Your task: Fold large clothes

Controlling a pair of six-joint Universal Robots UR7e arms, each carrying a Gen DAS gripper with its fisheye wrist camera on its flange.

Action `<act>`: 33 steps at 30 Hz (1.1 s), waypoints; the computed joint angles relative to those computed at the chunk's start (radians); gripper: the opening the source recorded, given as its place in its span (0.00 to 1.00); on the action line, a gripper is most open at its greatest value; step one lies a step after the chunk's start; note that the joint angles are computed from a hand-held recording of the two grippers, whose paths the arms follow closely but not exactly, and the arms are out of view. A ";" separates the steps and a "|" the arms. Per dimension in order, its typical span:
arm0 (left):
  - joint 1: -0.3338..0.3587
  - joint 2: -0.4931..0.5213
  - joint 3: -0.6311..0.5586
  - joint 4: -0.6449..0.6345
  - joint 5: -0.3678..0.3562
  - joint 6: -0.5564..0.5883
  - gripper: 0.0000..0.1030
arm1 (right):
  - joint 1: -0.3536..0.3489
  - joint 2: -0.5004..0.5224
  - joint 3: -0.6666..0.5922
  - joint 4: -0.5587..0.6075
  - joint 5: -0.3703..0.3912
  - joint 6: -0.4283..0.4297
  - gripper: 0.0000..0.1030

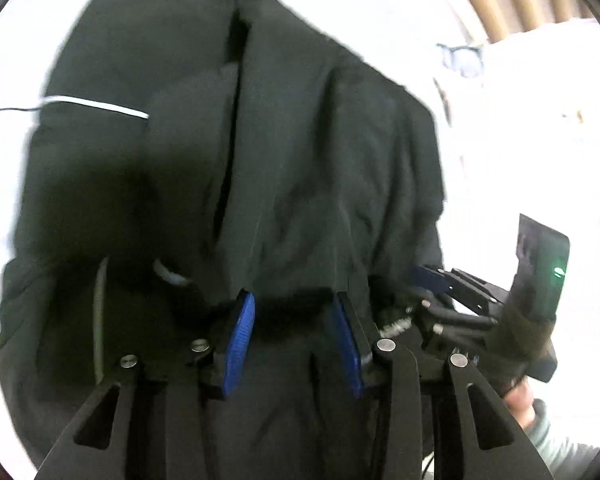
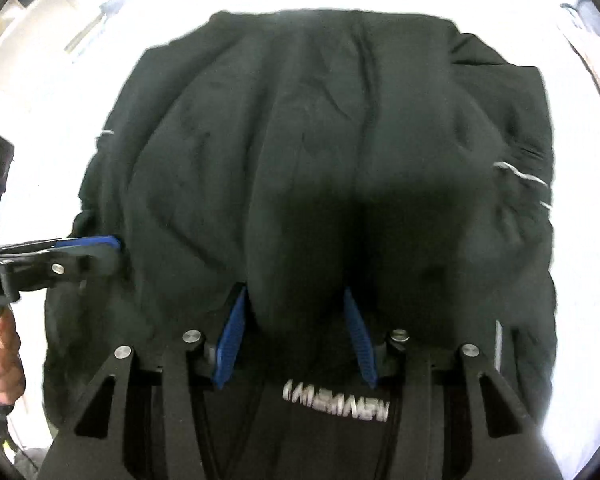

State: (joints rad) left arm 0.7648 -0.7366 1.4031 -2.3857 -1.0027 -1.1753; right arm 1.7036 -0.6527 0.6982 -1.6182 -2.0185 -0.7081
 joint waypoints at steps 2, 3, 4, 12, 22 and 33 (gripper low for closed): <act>-0.038 -0.046 0.056 -0.023 0.031 -0.018 0.41 | -0.006 -0.030 0.003 0.025 0.037 0.019 0.52; -0.057 -0.066 0.082 -0.028 0.047 -0.035 0.41 | -0.009 -0.046 0.002 0.042 0.045 0.033 0.53; -0.085 -0.092 0.110 -0.011 0.072 -0.071 0.42 | -0.016 -0.076 0.021 0.043 0.048 0.033 0.53; -0.220 -0.302 0.332 0.193 0.186 -0.372 0.45 | -0.076 -0.156 -0.001 0.033 0.027 0.048 0.57; -0.274 -0.412 0.494 0.350 0.108 -0.774 0.46 | -0.155 -0.205 -0.035 0.101 -0.072 0.110 0.58; -0.289 -0.365 0.694 -0.004 -0.085 -0.824 0.46 | -0.221 -0.260 -0.015 0.170 -0.153 0.154 0.58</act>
State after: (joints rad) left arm 0.4761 -1.1018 2.0976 -2.3900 -1.0876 -1.9997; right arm 1.4826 -0.9126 0.6830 -1.4481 -2.1719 -0.5546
